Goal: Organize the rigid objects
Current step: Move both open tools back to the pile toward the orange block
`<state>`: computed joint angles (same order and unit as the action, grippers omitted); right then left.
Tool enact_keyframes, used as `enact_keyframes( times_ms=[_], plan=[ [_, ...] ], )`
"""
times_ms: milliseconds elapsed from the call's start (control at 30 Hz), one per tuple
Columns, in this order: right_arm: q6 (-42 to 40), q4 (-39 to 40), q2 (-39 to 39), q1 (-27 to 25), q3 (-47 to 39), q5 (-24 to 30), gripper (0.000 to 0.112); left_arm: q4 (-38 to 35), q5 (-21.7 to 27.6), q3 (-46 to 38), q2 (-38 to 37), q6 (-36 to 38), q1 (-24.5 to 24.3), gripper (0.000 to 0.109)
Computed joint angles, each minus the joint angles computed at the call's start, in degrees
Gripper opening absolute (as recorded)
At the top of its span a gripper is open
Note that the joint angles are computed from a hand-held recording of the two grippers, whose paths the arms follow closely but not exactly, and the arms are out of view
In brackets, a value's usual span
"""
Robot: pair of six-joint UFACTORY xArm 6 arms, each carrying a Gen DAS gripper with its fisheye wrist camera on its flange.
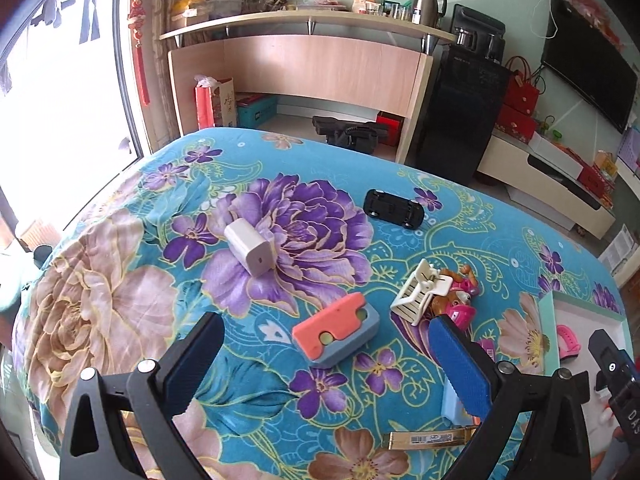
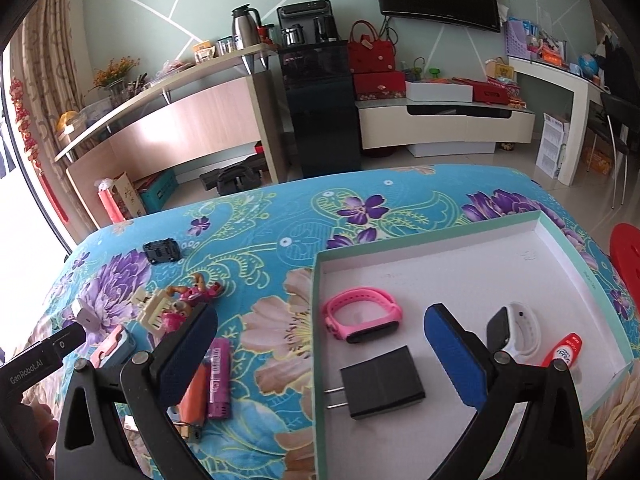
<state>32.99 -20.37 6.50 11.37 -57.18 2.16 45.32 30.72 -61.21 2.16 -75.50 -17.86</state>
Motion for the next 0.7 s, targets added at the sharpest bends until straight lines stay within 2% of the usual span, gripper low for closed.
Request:
enact_keyframes(
  times_ms=[100,167,300,400,567,700],
  plan=[
    [-14.92,16.34,0.75,3.7,-0.28,0.0,0.103,-0.4,-0.13,1.09,-0.92,0.76,0.7,0.103],
    [-20.87,22.59,1.66,5.72,-1.36,1.09,0.103,-1.41,-0.85,1.93,-1.31,1.38,1.33,0.103],
    [-21.1,21.21,2.93,7.98,-2.85,2.9,0.103,-3.47,-2.04,3.31,-1.57,2.82,2.68,0.103],
    [-25.57,25.55,4.16,9.9,-4.07,4.15,0.103,-5.63,-2.14,3.8,-1.31,5.26,3.45,0.103],
    [-28.51,27.37,6.13,11.98,-5.87,6.83,0.103,-9.55,-3.95,4.5,-0.29,9.69,4.58,0.103],
    [-29.84,28.99,7.8,12.72,-7.43,9.87,0.102,-8.99,-3.72,4.24,0.63,9.96,4.78,0.103]
  ],
)
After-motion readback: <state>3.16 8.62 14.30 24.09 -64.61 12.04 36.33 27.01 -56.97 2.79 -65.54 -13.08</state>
